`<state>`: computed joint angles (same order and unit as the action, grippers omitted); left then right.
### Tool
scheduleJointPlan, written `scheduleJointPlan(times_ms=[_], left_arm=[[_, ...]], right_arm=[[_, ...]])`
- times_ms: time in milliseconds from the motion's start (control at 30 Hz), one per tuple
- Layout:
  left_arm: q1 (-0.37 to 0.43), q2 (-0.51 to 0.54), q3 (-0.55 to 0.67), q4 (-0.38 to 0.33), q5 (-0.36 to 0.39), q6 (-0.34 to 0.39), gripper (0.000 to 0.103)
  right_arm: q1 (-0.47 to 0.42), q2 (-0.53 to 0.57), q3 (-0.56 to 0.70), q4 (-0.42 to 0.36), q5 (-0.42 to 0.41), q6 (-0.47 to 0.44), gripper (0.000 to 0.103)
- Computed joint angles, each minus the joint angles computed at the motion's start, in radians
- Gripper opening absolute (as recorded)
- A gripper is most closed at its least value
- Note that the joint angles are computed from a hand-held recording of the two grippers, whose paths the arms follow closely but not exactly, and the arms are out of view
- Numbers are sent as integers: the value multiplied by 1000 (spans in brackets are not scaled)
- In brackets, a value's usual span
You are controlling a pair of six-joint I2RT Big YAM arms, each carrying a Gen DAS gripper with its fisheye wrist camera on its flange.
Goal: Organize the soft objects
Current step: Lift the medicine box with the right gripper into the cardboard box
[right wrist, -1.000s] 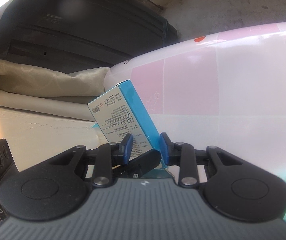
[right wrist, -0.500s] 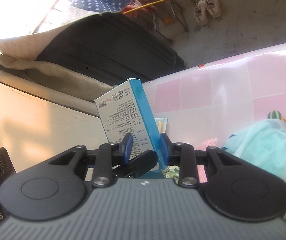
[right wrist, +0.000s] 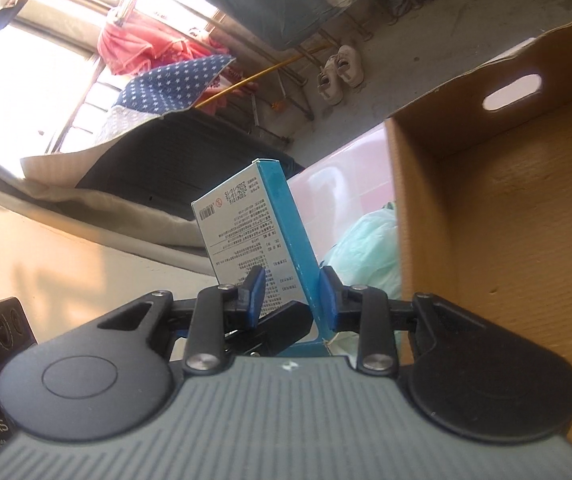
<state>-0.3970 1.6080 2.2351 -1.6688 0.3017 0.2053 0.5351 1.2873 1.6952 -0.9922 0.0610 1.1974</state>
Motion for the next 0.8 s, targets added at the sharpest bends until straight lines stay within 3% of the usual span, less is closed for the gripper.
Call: scheduleJointPlan(times_ms=[200,367,567,800], left_arm=[[-119,19,-17,21,-37,-25,79],[-181,87,-10,31,-101,-45,79],[-191,169,3,45,-150,-34,79],[-156,200,34,32,-135,-25,80]], right_arm=[[-109,-139,-187,44,-46,19,29],[-212,-134,-286,119,-154,24,29],[-289,-56,-358,229,-248,14,29],[-306,17,-386,272,-255,44,29]])
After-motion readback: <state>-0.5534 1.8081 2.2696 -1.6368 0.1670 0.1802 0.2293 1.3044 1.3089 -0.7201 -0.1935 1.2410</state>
